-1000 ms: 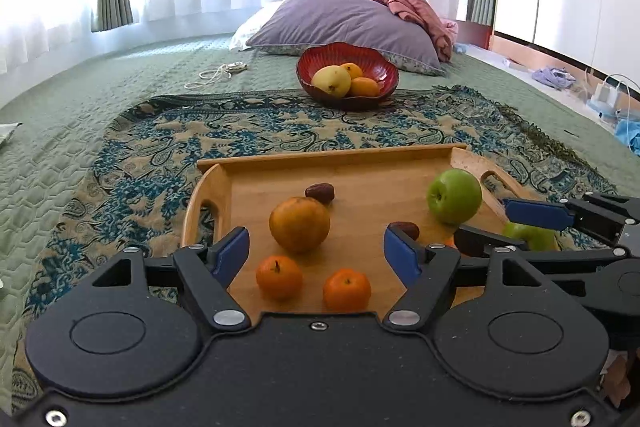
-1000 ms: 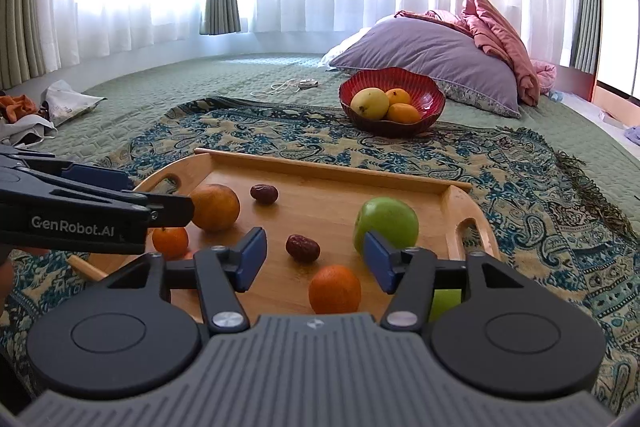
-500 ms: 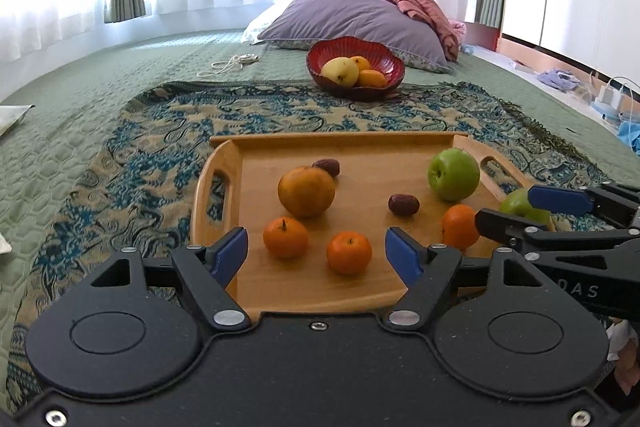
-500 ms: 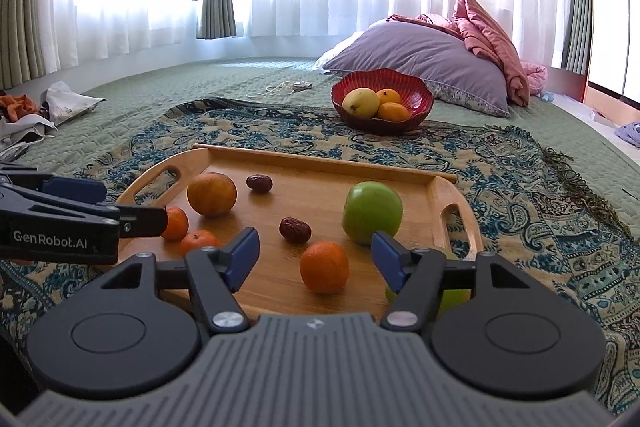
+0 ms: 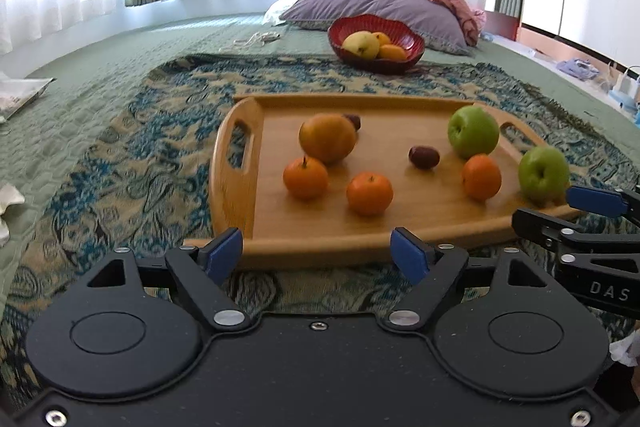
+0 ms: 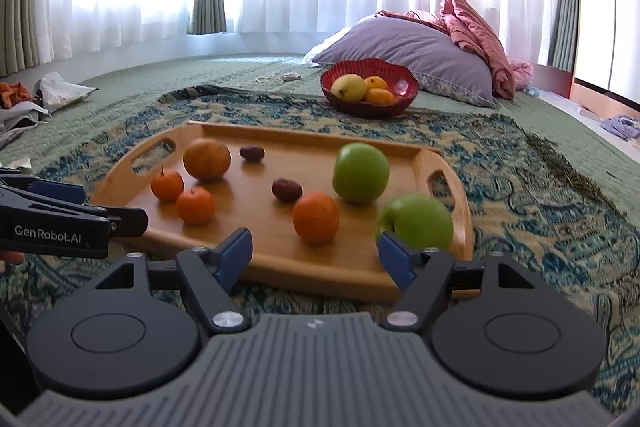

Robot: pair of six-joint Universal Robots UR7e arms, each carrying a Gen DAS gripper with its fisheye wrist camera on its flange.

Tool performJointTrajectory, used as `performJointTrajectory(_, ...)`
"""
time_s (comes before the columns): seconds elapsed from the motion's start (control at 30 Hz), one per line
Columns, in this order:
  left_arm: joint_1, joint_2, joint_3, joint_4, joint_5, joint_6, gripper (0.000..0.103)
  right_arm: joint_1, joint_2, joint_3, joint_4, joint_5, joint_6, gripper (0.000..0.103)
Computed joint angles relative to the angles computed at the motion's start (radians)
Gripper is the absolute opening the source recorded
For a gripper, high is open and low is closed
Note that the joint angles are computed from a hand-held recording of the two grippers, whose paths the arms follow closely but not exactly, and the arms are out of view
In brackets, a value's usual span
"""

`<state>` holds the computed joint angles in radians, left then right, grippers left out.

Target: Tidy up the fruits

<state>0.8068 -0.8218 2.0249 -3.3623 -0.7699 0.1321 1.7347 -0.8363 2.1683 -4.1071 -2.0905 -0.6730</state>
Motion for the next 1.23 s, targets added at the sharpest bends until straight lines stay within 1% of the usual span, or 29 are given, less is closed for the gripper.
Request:
performJointTrajectory(0.03,0.002,0.001,0.004,0.002,0.001,-0.006,0.083,-0.003,0.003,0.007,-0.01,0.0,0.003,0.082)
performJointTrajectory(0.13,0.006,0.012,0.014,-0.004,0.01,-0.018,0.084,-0.01,0.018,0.02,-0.042,-0.008,0.002,0.084)
performJointTrajectory(0.3,0.013,0.037,0.013,0.013,0.042,-0.037,0.087,-0.021,0.041,0.026,-0.055,-0.033,-0.005,0.086)
performJointTrajectory(0.33,0.014,0.042,0.012,0.015,0.046,-0.038,0.092,-0.023,0.046,0.022,-0.052,-0.042,-0.004,0.087)
performJointTrajectory(0.4,0.014,0.058,0.012,-0.014,0.06,-0.026,0.098,-0.028,0.053,0.017,-0.043,-0.056,0.002,0.087)
performJointTrajectory(0.53,0.014,0.071,0.013,-0.044,0.069,-0.004,0.098,-0.037,0.06,0.016,-0.038,-0.06,0.017,0.088)
performJointTrajectory(0.73,0.026,0.063,0.011,-0.023,0.051,-0.046,0.1,-0.038,0.062,0.011,-0.035,-0.061,0.019,0.088)
performJointTrajectory(0.9,0.031,0.062,0.008,-0.02,0.047,-0.05,0.102,-0.039,0.063,0.01,-0.031,-0.061,0.024,0.089)
performJointTrajectory(1.23,0.033,0.063,0.007,-0.022,0.046,-0.051,0.103,-0.043,0.061,0.009,-0.026,-0.058,0.029,0.09)
